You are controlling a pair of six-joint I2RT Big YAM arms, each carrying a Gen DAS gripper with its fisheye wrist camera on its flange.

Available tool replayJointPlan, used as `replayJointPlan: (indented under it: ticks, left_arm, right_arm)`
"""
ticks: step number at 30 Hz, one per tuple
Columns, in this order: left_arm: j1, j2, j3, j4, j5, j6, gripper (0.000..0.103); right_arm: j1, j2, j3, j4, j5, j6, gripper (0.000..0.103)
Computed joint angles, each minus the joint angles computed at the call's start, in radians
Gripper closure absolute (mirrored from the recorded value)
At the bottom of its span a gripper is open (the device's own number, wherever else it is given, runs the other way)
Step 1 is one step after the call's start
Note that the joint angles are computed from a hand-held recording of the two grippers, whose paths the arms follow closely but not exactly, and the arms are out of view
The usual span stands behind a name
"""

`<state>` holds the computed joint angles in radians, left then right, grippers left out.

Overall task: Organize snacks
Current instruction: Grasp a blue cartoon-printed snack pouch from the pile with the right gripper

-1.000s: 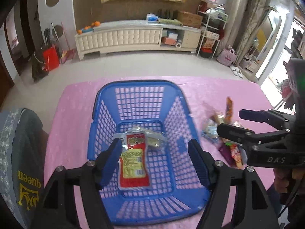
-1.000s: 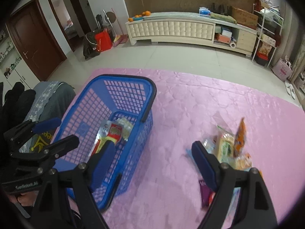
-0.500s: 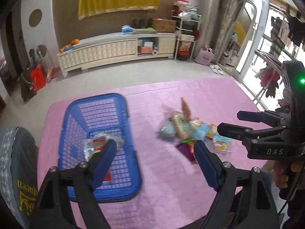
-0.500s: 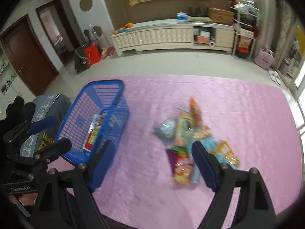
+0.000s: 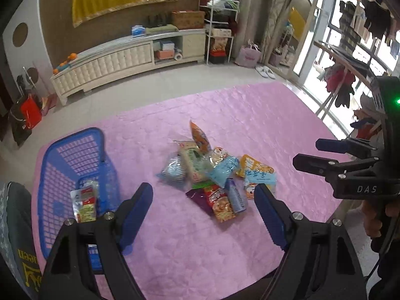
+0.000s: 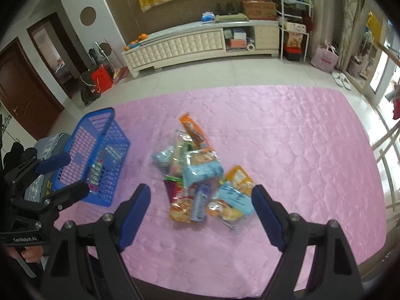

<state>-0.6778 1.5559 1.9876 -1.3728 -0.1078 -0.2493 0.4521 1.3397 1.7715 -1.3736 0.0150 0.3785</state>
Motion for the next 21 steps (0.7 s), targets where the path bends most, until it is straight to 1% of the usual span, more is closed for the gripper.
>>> replayJointPlan:
  ticks: [8,10,12,15,17,20,21]
  left_arm:
    - [-0.023,0.103,0.069,-0.044,0.01,-0.017,0.021]
    - [-0.026,0.129,0.088,-0.059,0.003,-0.026,0.021]
    - [-0.026,0.138,0.078,-0.056,0.012,-0.032,0.021]
    - [-0.029,0.144,0.051,-0.05,0.028,-0.043,0.021]
    - [-0.03,0.14,0.021,-0.042,0.038,-0.051,0.021]
    - [-0.036,0.134,-0.024,-0.032,0.032,-0.069,0.021]
    - [-0.037,0.128,-0.045,-0.023,0.041,-0.076,0.021]
  right_arm:
    - [-0.094,-0.014,-0.086,0.033,-0.078,-0.042,0.017]
    - [-0.109,-0.013,-0.106,0.042,-0.103,-0.069,0.017]
    - [-0.119,0.0,-0.119,0.033,-0.13,-0.125,0.017]
    - [-0.114,0.022,-0.133,0.014,-0.109,-0.202,0.017]
    - [-0.111,0.028,-0.152,0.016,-0.113,-0.241,0.017]
    - [-0.116,0.046,-0.174,0.015,-0.151,-0.311,0.017]
    - [-0.115,0.055,-0.181,0.012,-0.163,-0.343,0.017]
